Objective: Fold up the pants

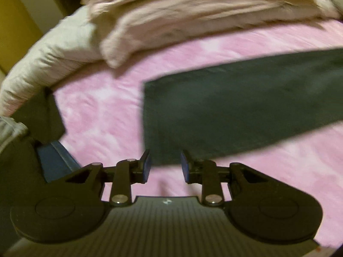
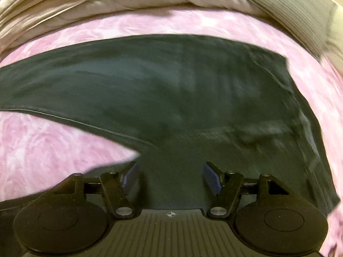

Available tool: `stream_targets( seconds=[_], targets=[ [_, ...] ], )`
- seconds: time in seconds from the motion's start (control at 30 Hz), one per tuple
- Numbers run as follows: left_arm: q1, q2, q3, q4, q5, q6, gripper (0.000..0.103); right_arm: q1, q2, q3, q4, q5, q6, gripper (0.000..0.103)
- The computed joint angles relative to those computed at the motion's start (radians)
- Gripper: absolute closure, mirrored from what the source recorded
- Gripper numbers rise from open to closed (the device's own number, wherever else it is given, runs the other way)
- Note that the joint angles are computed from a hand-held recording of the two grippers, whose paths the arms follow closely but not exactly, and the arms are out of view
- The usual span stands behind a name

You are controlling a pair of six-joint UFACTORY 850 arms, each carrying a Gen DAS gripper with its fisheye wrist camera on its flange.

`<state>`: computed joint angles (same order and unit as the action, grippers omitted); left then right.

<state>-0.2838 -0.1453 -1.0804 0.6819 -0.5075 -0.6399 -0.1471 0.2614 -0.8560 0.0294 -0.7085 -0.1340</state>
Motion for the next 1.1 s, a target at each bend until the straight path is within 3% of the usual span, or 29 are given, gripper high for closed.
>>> stream_targets(
  seconds=[0.13,0.3,0.43,0.53,0.67,0.77,0.97,1.1],
  targets=[
    [-0.117,0.065,0.047,-0.114,-0.033,0.062,0.074,-0.104,0.074,0.04,-0.025,-0.043,-0.007,0.039],
    [-0.292,0.076,0.035,-0.198,-0.063,0.08,0.069,-0.351,0.13,0.056,-0.002,-0.06,-0.143,0.039],
    [-0.439,0.008,-0.043,-0.226,-0.067,0.08,0.062,-0.55,0.077,0.011,0.124,-0.037,-0.405,0.039],
    [-0.535,-0.087,-0.151,-0.267,-0.064,0.088,0.061,-0.646,-0.033,-0.067,0.309,-0.07,-0.671,0.039],
    [-0.643,-0.268,-0.377,-0.231,-0.074,0.023,0.061,-0.699,-0.223,-0.191,0.583,-0.186,-1.006,0.039],
    [-0.693,-0.439,-0.601,-0.248,-0.121,0.045,0.061,-0.695,-0.356,-0.282,0.673,-0.273,-1.154,0.045],
    [-0.736,-0.774,-1.094,-0.295,-0.325,0.133,0.06,-0.675,-0.569,-0.449,0.694,-0.37,-1.293,0.051],
    [-0.744,-0.951,-1.387,-0.326,-0.459,0.206,0.06,-0.688,-0.646,-0.503,0.732,-0.509,-1.384,0.051]
  ],
)
